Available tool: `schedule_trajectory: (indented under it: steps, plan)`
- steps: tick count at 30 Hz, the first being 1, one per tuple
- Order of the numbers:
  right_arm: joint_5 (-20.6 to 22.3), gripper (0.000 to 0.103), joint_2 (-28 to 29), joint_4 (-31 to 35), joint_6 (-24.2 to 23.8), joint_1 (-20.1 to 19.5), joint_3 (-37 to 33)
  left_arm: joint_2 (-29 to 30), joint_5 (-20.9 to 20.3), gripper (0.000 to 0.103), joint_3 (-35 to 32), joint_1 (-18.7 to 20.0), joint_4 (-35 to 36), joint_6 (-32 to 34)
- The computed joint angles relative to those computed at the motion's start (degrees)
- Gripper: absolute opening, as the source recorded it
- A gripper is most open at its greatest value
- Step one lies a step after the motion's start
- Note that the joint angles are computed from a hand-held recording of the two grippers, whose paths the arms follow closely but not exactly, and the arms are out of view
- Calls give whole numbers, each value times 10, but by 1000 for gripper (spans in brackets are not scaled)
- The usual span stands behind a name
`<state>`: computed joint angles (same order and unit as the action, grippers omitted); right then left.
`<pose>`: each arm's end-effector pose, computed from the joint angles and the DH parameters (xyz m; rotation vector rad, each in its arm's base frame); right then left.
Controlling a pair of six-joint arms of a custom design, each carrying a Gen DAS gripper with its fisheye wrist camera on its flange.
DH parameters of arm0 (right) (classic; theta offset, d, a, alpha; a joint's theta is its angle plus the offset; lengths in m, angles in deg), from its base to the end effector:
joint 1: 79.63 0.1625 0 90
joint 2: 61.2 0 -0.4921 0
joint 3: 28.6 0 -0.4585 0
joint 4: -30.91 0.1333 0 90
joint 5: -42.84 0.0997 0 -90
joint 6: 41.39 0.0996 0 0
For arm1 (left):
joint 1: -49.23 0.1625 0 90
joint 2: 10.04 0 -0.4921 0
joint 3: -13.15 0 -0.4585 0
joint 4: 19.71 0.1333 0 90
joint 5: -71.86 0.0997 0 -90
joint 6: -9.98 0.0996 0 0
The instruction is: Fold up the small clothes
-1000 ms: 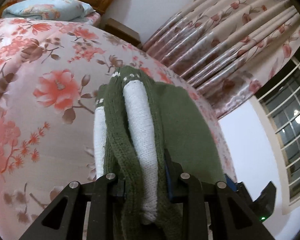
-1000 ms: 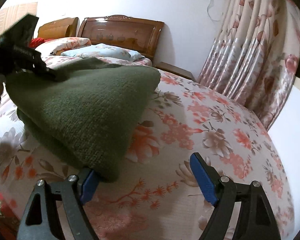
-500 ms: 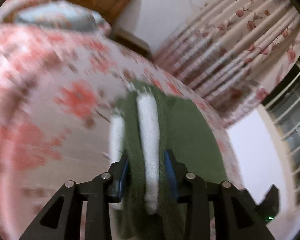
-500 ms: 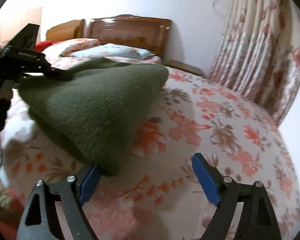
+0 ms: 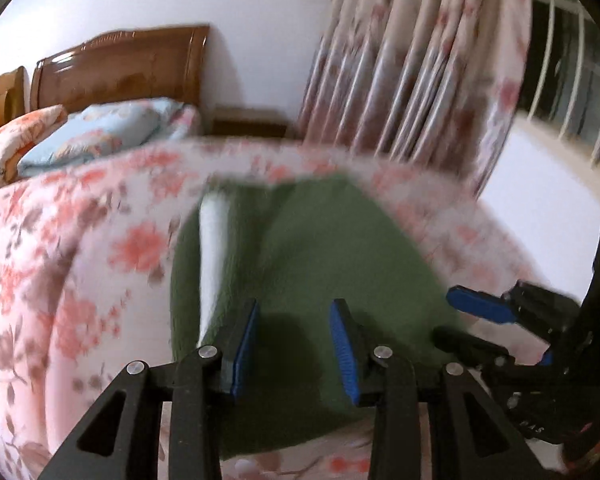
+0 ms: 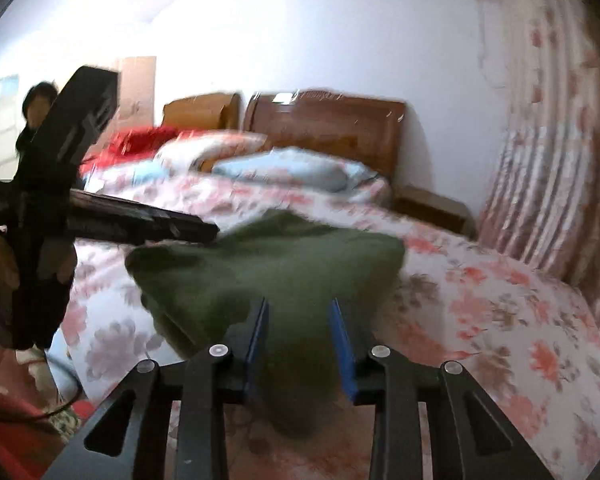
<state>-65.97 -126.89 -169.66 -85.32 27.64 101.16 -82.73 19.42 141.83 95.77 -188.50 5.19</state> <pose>0.2570 -0.4857 0.2060 1.1133 -2.2300 0.9444 -0.2206 -0.5148 0.2181 0.6869 2.4915 -0.8328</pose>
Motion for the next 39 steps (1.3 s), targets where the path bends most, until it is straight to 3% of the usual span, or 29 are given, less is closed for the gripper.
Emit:
schedule_trajectory:
  steps: [1, 4, 7, 10, 12, 13, 15, 18, 25, 27, 29, 31, 34, 39]
  plan:
    - [-15, 14, 12, 20, 2, -3, -7, 2, -4, 35, 7, 3, -18, 17]
    - [-14, 39, 20, 5, -12, -8, -2, -1, -6, 35, 15, 1, -32, 32]
    - [-49, 51, 16, 12, -2, 12, -11, -6, 1, 35, 19, -6, -34, 24]
    - [-17, 103, 10, -17, -27, 13, 1, -1, 11, 35, 30, -9, -56, 31]
    - [-30, 103, 16, 7, -29, 10, -2, -3, 10, 35, 35, -11, -65, 39]
    - [-53, 103, 32, -3, -43, 7, -5, -2, 8, 35, 35, -10, -69, 42]
    - [-46, 103, 37, -30, -59, 2, 2, -3, 7, 35, 36, -10, -69, 44]
    - [-41, 103, 16, 22, -20, 3, -9, -3, 4, 35, 36, -8, -71, 43]
    - [-14, 103, 15, 26, 19, -13, -38, -3, 11, 35, 35, -10, -65, 42]
    - [-25, 103, 19, 81, 40, -21, -53, -3, 12, 35, 35, -11, -63, 41]
    - [1, 103, 6, 113, 86, -31, -56, -2, 13, 35, 35, -12, -65, 41]
    - [4, 103, 0, 129, 101, -34, -61, -2, 16, 35, 36, -13, -65, 41]
    - [-28, 103, 15, 86, 78, -20, -74, -1, 19, 35, 36, -14, -65, 39]
    - [-14, 103, 47, 95, 69, -17, -128, 1, 24, 35, 34, -17, -59, 36]
